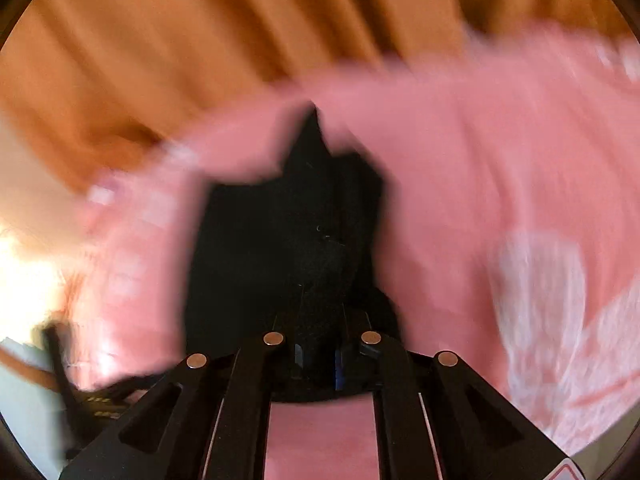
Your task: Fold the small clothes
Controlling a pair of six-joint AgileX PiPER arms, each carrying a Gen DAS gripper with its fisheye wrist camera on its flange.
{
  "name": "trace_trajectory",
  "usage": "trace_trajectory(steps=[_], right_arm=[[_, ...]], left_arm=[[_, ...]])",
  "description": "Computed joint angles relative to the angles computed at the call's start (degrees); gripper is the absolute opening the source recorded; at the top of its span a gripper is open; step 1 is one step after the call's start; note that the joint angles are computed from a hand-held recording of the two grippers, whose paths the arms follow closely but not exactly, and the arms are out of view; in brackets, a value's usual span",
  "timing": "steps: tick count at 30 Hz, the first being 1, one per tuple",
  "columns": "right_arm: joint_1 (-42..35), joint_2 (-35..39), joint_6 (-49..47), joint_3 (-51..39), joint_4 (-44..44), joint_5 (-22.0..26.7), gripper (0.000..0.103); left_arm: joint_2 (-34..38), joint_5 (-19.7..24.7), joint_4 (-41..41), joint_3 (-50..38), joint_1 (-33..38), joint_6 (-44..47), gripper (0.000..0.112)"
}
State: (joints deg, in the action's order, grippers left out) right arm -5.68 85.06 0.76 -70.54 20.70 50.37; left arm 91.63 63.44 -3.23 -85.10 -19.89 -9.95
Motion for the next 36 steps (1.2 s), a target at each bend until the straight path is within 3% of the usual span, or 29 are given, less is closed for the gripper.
trace_trajectory(steps=[2,8,11,14,16,18,20,23,27,28,29,30,34,36], right_arm=[[-3.3,0.4,-2.4,1.2,5.2,0.7,0.005],[2.0,-1.7,2.7,-0.1,-3.9,-0.2,0.007],[-1.3,-0.5,-2.5,3.7,2.4,-0.3,0.007],[-4.7,-4.7,-3.5,4.3,4.2,3.3,0.015],[-5.5,-9.5,-0.8,4.3,0.3,2.9,0.021],[-7.0,-9.5,-3.3,1.7,1.7,3.8,0.023],[-6.6,-5.9,-4.5,-3.3,2.7,4.7,0.028],[-2.6,2.1,-3.5,-11.9,-0.2,4.2,0.049],[0.8,14.0,-2.0,-22.3,-2.8,4.8,0.049],[1.5,16.8,-2.0,-24.4,-3.3,5.7,0.046],[2.8,19.4,-3.1,-25.3,-2.7,5.3,0.020],[2.8,19.8,-4.9,-25.6,-1.2,5.4,0.010],[0.5,10.6,-7.5,-18.4,5.9,-2.9,0.005],[-0.6,12.7,-4.2,-18.7,3.3,-2.8,0.005]], left_arm=[[-0.1,0.6,0.9,-0.2,-1.2,-0.3,0.037],[-0.4,1.5,-0.2,-0.2,0.4,-0.6,0.038],[-1.0,2.2,-0.2,0.4,0.8,-0.4,0.038],[-3.4,3.7,-3.6,1.4,3.5,2.5,0.038],[-5.4,4.6,-6.7,1.6,5.9,4.6,0.038],[-6.5,5.2,-9.4,0.1,8.1,5.6,0.043],[-5.3,5.3,-11.0,-3.6,9.0,5.3,0.053],[-0.7,5.1,-11.1,-9.7,7.9,3.2,0.054],[6.9,3.6,-4.0,-14.4,3.4,-1.3,0.057],[8.6,4.1,-3.1,-15.0,3.2,-1.5,0.059],[9.7,4.0,-4.5,-14.8,3.9,-1.4,0.059],[9.6,3.3,-6.3,-13.9,5.0,-0.9,0.060],[8.4,0.3,-4.8,-10.9,4.8,0.0,0.073],[8.9,-0.5,-5.1,-10.3,4.9,-0.2,0.076]])
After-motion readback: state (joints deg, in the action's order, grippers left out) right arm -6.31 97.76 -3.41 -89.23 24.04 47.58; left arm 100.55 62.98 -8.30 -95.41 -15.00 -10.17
